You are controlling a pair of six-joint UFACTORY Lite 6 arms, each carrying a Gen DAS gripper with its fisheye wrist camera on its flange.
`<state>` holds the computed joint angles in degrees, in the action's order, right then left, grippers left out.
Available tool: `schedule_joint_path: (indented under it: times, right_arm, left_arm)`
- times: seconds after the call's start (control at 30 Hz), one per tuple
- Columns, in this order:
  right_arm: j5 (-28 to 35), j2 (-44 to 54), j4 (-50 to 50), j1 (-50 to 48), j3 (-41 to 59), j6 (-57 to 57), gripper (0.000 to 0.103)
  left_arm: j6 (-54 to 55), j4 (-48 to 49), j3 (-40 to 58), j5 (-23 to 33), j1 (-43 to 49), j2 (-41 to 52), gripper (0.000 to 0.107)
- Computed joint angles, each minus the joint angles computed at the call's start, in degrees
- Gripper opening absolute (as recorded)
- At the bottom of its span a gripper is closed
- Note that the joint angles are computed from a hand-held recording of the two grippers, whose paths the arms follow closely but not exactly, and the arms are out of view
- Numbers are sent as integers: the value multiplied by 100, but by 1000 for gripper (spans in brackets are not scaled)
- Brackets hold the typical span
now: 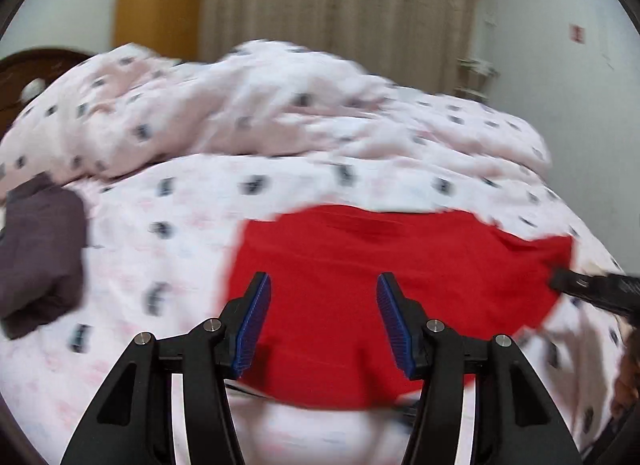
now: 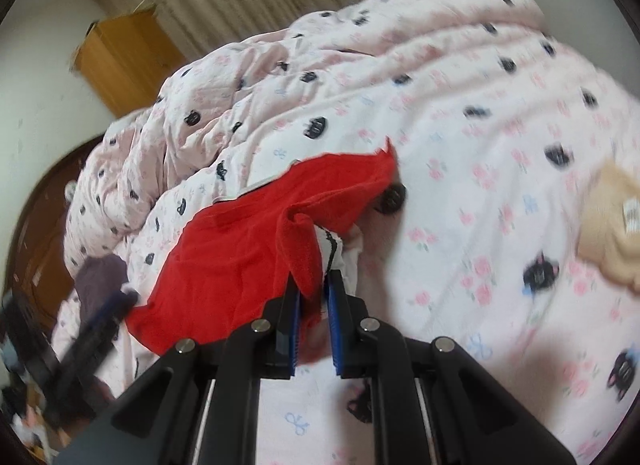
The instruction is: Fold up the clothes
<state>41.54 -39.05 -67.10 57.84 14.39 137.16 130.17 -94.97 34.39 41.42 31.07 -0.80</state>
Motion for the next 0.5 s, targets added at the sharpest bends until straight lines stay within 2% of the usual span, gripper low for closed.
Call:
schedule_joint_path:
  times: [0.13,0.3,0.5]
  right_arm:
    - [-246,981,138,-380,899,-808,13]
    - [-720,2572,346,-866,2485,-1894,11]
    - [-801,4794,1028,-692,5152,-3759,10]
  left_arm:
    - [-883,281,1326,-672,273,1210,49]
    - [-2045,932,2381,-1044,528,2198,49]
    - [-3330,1830,3105,-1006,690,2904,49]
